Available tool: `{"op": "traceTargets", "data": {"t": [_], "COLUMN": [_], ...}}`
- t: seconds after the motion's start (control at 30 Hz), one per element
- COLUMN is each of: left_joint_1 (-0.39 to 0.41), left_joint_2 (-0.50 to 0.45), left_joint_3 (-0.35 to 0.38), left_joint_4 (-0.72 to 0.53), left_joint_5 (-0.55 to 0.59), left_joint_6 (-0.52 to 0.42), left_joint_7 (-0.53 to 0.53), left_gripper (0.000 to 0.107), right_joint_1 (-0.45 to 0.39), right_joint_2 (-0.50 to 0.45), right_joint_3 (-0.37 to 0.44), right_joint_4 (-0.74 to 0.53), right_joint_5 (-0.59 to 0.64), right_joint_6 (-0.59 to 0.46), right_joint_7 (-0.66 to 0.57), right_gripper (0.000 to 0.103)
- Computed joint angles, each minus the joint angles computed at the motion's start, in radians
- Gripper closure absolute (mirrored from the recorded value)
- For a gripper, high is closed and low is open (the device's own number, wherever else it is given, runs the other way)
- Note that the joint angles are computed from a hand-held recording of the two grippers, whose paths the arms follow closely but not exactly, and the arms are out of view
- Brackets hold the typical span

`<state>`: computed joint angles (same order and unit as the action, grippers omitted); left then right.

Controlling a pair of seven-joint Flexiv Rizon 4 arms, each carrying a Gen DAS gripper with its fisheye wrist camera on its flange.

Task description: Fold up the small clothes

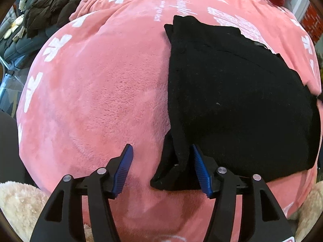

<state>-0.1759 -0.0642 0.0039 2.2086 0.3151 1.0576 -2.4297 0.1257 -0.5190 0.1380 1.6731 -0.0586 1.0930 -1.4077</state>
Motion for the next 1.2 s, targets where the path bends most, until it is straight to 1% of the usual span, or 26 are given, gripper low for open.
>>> {"op": "traceTargets", "data": {"t": [0.03, 0.07, 0.13, 0.23, 0.27, 0.3, 0.33, 0.37, 0.4, 0.43, 0.47, 0.5, 0.53, 0.57, 0.6, 0.63, 0.67, 0.7, 0.77, 0.9, 0.93, 1.0, 1.03, 1.07, 1.13, 1.2], "left_joint_1": [0.001, 0.003, 0.003, 0.009, 0.006, 0.003, -0.002, -0.009, -0.016, -0.019, -0.022, -0.024, -0.025, -0.025, -0.03, -0.03, -0.031, -0.031, -0.034, -0.041, -0.042, -0.043, -0.044, -0.045, -0.047, -0.051], "left_joint_2": [-0.001, -0.001, 0.004, -0.004, -0.005, -0.009, -0.012, -0.013, -0.012, -0.012, -0.009, -0.006, -0.002, 0.001, 0.007, 0.009, 0.008, 0.007, 0.003, 0.01, 0.011, 0.011, 0.01, 0.007, 0.002, 0.006], "left_joint_3": [0.001, 0.002, 0.003, 0.006, 0.006, 0.005, 0.004, 0.002, -0.001, -0.002, -0.004, -0.005, -0.006, -0.006, -0.011, -0.013, -0.016, -0.018, -0.022, -0.026, -0.027, -0.029, -0.031, -0.031, -0.031, -0.032], "left_joint_4": [-0.001, 0.0, 0.007, 0.008, 0.002, -0.01, -0.023, -0.034, -0.046, -0.051, -0.055, -0.057, -0.056, -0.054, -0.053, -0.053, -0.057, -0.06, -0.072, -0.068, -0.067, -0.071, -0.074, -0.078, -0.086, -0.088], "left_joint_5": [0.001, 0.0, -0.002, -0.007, 0.006, 0.027, 0.049, 0.073, 0.095, 0.104, 0.11, 0.114, 0.116, 0.116, 0.117, 0.116, 0.119, 0.122, 0.136, 0.14, 0.139, 0.141, 0.144, 0.147, 0.161, 0.17], "left_joint_6": [0.001, 0.004, 0.01, 0.022, 0.014, 0.002, -0.014, -0.032, -0.051, -0.062, -0.073, -0.083, -0.088, -0.09, -0.101, -0.106, -0.115, -0.119, -0.137, -0.146, -0.147, -0.155, -0.162, -0.167, -0.177, -0.184], "left_joint_7": [-0.001, 0.002, -0.01, -0.026, -0.038, -0.049, -0.063, -0.079, -0.09, -0.092, -0.098, -0.105, -0.111, -0.113, -0.126, -0.129, -0.135, -0.136, -0.139, -0.152, -0.155, -0.16, -0.164, -0.166, -0.17, -0.17], "left_gripper": [0.046, 0.046, 0.043, 0.042, 0.042, 0.042, 0.042, 0.042, 0.042, 0.041, 0.041, 0.04, 0.04, 0.039, 0.038, 0.037, 0.037, 0.037, 0.037, 0.036, 0.036, 0.035, 0.034, 0.034, 0.033, 0.033], "right_joint_1": [-0.02, -0.047, -0.076, -0.133, -0.117, -0.081, -0.027, -0.001, -0.001, -0.008, 0.012, 0.02, 0.006, -0.002, 0.007, 0.03, 0.047, 0.04, -0.021, -0.008, 0.004, 0.058, 0.079, 0.097, 0.071, -0.011], "right_joint_2": [0.023, 0.046, 0.122, 0.194, 0.211, 0.216, 0.212, 0.195, 0.178, 0.185, 0.209, 0.231, 0.253, 0.265, 0.274, 0.274, 0.264, 0.252, 0.258, 0.278, 0.279, 0.283, 0.278, 0.269, 0.265, 0.265], "right_joint_3": [0.019, 0.05, 0.095, 0.183, 0.177, 0.144, 0.084, 0.053, 0.052, 0.06, 0.036, 0.03, 0.051, 0.064, 0.055, 0.027, -0.007, -0.009, 0.05, 0.038, 0.027, -0.036, -0.064, -0.089, -0.062, 0.036], "right_joint_4": [0.023, 0.063, 0.149, 0.215, 0.249, 0.282, 0.322, 0.33, 0.335, 0.353, 0.368, 0.387, 0.401, 0.411, 0.425, 0.443, 0.471, 0.472, 0.443, 0.48, 0.491, 0.529, 0.54, 0.543, 0.527, 0.49], "right_joint_5": [0.067, 0.082, 0.14, 0.259, 0.255, 0.219, 0.146, 0.1, 0.108, 0.13, 0.098, 0.083, 0.107, 0.12, 0.099, 0.054, -0.013, -0.016, 0.103, 0.088, 0.066, -0.051, -0.111, -0.174, -0.153, -0.009], "right_joint_6": [0.045, 0.111, 0.192, 0.18, 0.165, 0.166, 0.154, 0.135, 0.144, 0.189, 0.174, 0.189, 0.209, 0.21, 0.199, 0.199, 0.199, 0.179, 0.177, 0.255, 0.262, 0.28, 0.281, 0.266, 0.255, 0.273], "right_joint_7": [-0.028, -0.037, -0.081, -0.204, -0.228, -0.217, -0.174, -0.136, -0.13, -0.127, -0.087, -0.068, -0.084, -0.098, -0.092, -0.068, -0.035, -0.025, -0.069, -0.06, -0.044, 0.039, 0.084, 0.134, 0.132, 0.046], "right_gripper": [0.095, 0.095, 0.095, 0.095, 0.095, 0.095, 0.095, 0.098, 0.099, 0.099, 0.098, 0.097, 0.094, 0.094, 0.091, 0.086, 0.084, 0.084, 0.084, 0.083, 0.08, 0.065, 0.049, 0.043, 0.043, 0.043]}}
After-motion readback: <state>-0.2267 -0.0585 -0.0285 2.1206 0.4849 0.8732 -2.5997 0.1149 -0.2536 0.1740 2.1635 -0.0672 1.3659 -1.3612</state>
